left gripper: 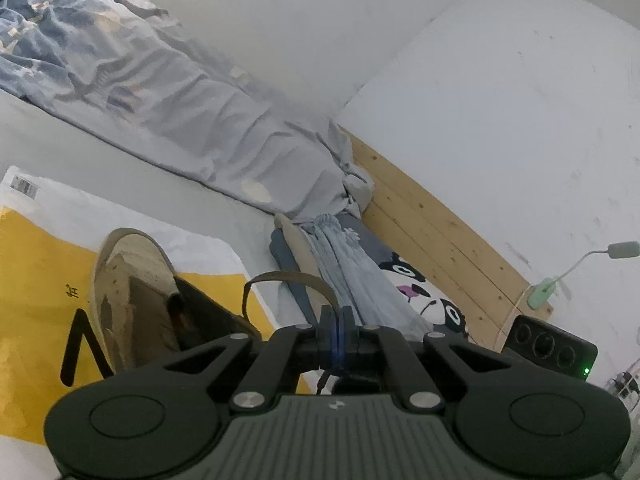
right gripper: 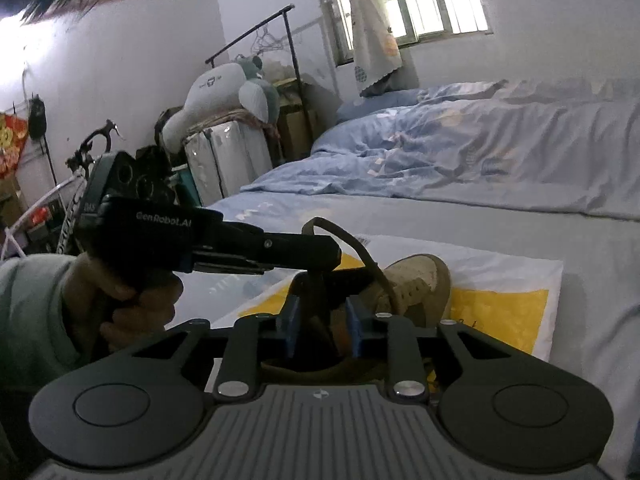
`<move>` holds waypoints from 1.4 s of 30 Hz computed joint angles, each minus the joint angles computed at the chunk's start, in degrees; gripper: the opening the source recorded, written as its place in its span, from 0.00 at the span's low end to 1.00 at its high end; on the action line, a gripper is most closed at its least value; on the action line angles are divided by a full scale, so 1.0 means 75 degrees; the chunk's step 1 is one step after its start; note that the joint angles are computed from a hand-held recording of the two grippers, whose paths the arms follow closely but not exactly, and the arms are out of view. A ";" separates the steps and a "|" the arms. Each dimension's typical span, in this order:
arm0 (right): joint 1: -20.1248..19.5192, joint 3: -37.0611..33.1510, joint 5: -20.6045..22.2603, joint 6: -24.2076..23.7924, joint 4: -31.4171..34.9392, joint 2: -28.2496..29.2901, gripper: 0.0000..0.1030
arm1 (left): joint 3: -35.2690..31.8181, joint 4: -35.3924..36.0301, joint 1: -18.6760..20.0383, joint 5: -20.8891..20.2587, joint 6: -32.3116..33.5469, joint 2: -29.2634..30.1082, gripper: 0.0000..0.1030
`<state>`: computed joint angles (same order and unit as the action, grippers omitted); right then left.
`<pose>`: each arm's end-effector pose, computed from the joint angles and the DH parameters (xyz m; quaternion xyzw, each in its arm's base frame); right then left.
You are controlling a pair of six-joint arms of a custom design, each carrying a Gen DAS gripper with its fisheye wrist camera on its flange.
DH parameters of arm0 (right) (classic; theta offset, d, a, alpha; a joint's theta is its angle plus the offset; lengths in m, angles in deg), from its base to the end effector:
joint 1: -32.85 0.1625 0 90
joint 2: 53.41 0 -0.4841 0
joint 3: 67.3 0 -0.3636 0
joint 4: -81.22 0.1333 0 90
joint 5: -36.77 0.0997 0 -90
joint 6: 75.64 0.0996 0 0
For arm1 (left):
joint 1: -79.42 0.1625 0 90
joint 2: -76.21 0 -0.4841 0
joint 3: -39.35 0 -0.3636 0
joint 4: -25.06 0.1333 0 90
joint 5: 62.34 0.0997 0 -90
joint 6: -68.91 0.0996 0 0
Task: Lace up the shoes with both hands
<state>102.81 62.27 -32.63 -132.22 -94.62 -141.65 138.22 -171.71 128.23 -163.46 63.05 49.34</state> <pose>0.0127 -0.4564 0.4097 0.3498 -0.8435 0.3950 0.1011 -0.3632 -0.5882 0.0121 -0.3158 -0.8963 0.2358 0.2035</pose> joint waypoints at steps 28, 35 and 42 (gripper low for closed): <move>-0.1287 -0.1503 0.2254 -0.0899 0.5307 -0.0677 0.22 | -0.0576 0.1552 0.0595 -0.2516 0.0333 0.0035 0.00; -0.1462 -0.2033 0.2586 -0.1514 0.6930 -0.0655 0.22 | -0.0751 0.2034 0.0732 -0.3121 0.0467 0.0113 0.00; -0.1328 -0.2273 0.2342 -0.1882 0.7678 -0.0526 0.19 | -0.0860 0.2674 0.0752 -0.3587 0.0998 0.0121 0.00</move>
<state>92.84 45.23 -15.06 -146.34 -37.03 -145.59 131.77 -151.65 133.87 -190.36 70.53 50.25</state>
